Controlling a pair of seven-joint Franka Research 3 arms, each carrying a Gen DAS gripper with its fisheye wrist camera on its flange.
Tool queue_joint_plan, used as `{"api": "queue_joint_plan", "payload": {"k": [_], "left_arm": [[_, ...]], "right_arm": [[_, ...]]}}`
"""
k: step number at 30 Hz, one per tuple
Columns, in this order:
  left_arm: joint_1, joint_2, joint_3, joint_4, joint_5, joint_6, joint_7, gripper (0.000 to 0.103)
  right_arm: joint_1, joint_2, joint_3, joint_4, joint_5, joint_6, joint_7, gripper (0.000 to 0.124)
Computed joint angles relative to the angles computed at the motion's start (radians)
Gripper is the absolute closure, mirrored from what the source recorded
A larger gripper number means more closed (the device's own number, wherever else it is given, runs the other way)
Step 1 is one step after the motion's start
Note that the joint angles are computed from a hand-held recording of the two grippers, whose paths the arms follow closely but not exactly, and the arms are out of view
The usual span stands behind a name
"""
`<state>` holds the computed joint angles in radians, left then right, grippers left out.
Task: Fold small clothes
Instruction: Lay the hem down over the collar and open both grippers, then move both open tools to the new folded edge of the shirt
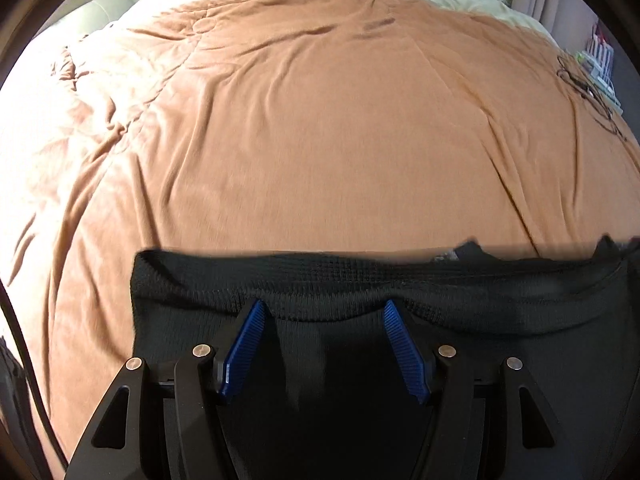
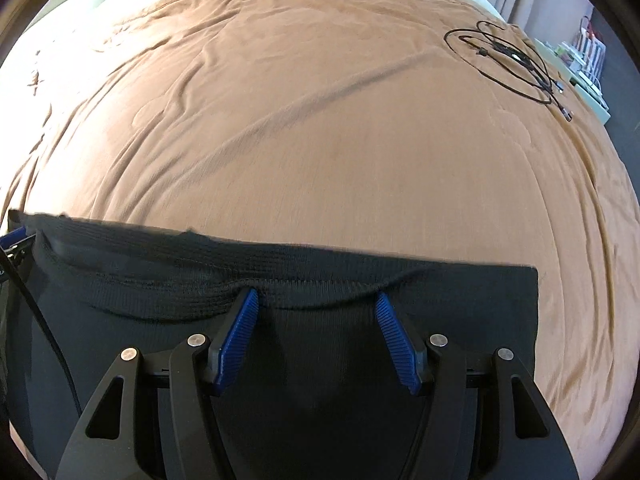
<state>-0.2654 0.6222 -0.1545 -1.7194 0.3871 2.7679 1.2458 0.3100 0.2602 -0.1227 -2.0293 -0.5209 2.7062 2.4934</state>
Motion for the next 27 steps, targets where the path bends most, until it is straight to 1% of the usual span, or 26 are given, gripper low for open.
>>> {"api": "queue_joint_plan", "payload": {"k": [3, 5, 7, 8, 10, 14, 18, 21, 24, 27], "left_arm": [[0.003, 0.039, -0.003, 0.055, -0.017, -0.011, -0.001, 0.037], [0.006, 0.04, -0.004, 0.061, -0.022, -0.011, 0.002, 0.038], [0.014, 0.043, -0.016, 0.081, -0.033, -0.034, 0.023, 0.039], [0.019, 0.031, -0.018, 0.068, -0.036, -0.029, 0.028, 0.039], [0.024, 0.004, -0.015, 0.039, -0.04, -0.012, 0.025, 0.039], [0.063, -0.058, -0.032, -0.042, -0.076, 0.016, 0.031, 0.039], [0.091, -0.138, -0.034, -0.152, -0.086, 0.06, 0.037, 0.039], [0.139, -0.2, -0.059, -0.237, -0.125, 0.077, 0.069, 0.039], [0.163, -0.253, -0.063, -0.307, -0.156, 0.081, 0.083, 0.039], [0.209, -0.312, -0.089, -0.382, -0.222, 0.094, 0.129, 0.039]], "right_arm": [[0.0, 0.025, -0.005, 0.037, 0.012, -0.012, 0.006, 0.064], [0.0, 0.019, -0.007, 0.037, 0.022, -0.009, 0.009, 0.072], [-0.002, 0.0, -0.008, 0.019, 0.024, 0.001, 0.009, 0.073], [0.0, -0.01, -0.011, 0.011, 0.014, 0.002, 0.016, 0.073], [0.003, -0.033, -0.017, -0.013, -0.017, 0.01, 0.05, 0.074], [-0.02, -0.078, 0.004, -0.066, -0.012, 0.037, 0.077, 0.074], [-0.045, -0.113, 0.036, -0.1, 0.028, 0.046, 0.031, 0.074], [-0.052, -0.142, 0.061, -0.125, 0.053, 0.047, 0.01, 0.074], [-0.057, -0.182, 0.081, -0.165, 0.059, 0.053, 0.013, 0.074], [-0.065, -0.24, 0.104, -0.228, 0.04, 0.05, 0.032, 0.073]]}}
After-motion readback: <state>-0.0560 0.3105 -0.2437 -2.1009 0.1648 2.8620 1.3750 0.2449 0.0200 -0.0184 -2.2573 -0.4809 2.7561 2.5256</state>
